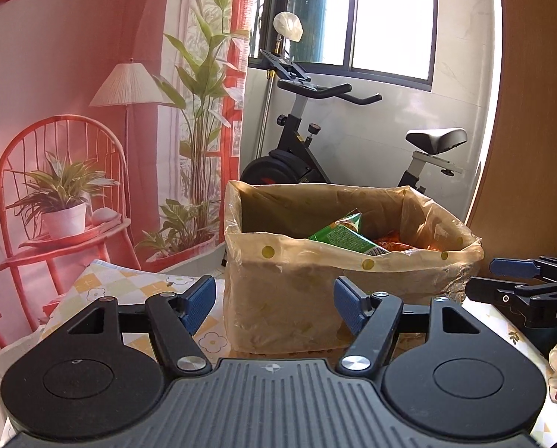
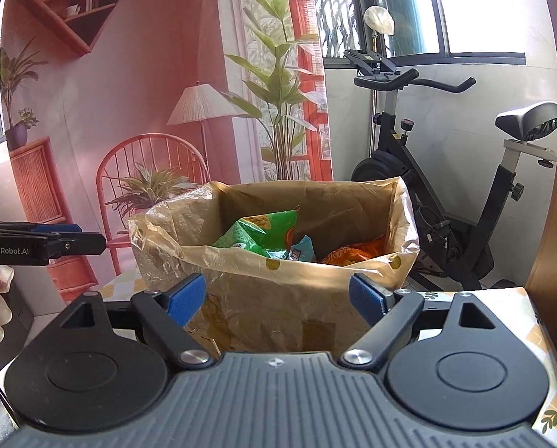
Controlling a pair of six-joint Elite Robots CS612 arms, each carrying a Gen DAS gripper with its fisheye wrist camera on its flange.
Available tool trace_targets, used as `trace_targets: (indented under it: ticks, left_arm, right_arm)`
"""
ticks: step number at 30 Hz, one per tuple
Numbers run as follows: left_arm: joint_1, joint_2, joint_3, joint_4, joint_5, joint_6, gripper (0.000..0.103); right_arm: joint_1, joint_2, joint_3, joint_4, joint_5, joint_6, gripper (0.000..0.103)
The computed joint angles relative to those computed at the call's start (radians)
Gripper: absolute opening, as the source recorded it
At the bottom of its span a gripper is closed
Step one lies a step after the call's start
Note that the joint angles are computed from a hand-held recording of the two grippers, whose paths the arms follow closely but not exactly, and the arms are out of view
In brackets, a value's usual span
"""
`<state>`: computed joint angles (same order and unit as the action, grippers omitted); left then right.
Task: Organize snacks
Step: 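Grasp the gold foil snack with the left gripper while the right grasps the yellow candy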
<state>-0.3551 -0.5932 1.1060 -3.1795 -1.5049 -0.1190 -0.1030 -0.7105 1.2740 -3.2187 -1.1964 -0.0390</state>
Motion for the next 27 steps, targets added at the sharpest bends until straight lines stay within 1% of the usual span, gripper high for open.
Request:
trace_targets:
  ticks: [7, 9, 12, 19, 22, 24, 27]
  left_arm:
    - [0.001, -0.018, 0.066, -0.004, -0.009, -0.06, 0.072]
    - [-0.002, -0.019, 0.081, -0.002, 0.001, -0.067, 0.071]
    - [0.0, -0.018, 0.091, 0.005, -0.008, -0.082, 0.071]
    - [0.001, -0.005, 0.087, 0.034, -0.031, -0.072, 0.068]
    - [0.0, 0.003, 0.08, 0.045, -0.035, -0.068, 0.066]
    - [-0.001, 0.007, 0.078, 0.055, -0.041, -0.07, 0.065]
    - [-0.007, 0.018, 0.071, 0.09, -0.066, -0.073, 0.064]
  right_arm:
    - [0.002, -0.009, 0.058, -0.055, 0.02, 0.0, 0.087]
    - [0.001, -0.011, 0.072, -0.056, 0.017, 0.005, 0.087]
    - [-0.003, -0.012, 0.091, -0.057, 0.023, 0.026, 0.086]
    - [-0.013, -0.01, 0.122, -0.043, 0.017, 0.063, 0.085]
    - [-0.013, -0.005, 0.126, -0.02, 0.0, 0.059, 0.08]
    - [-0.017, 0.002, 0.12, 0.015, -0.004, 0.044, 0.075]
    - [-0.021, 0.012, 0.105, 0.09, -0.002, -0.024, 0.073]
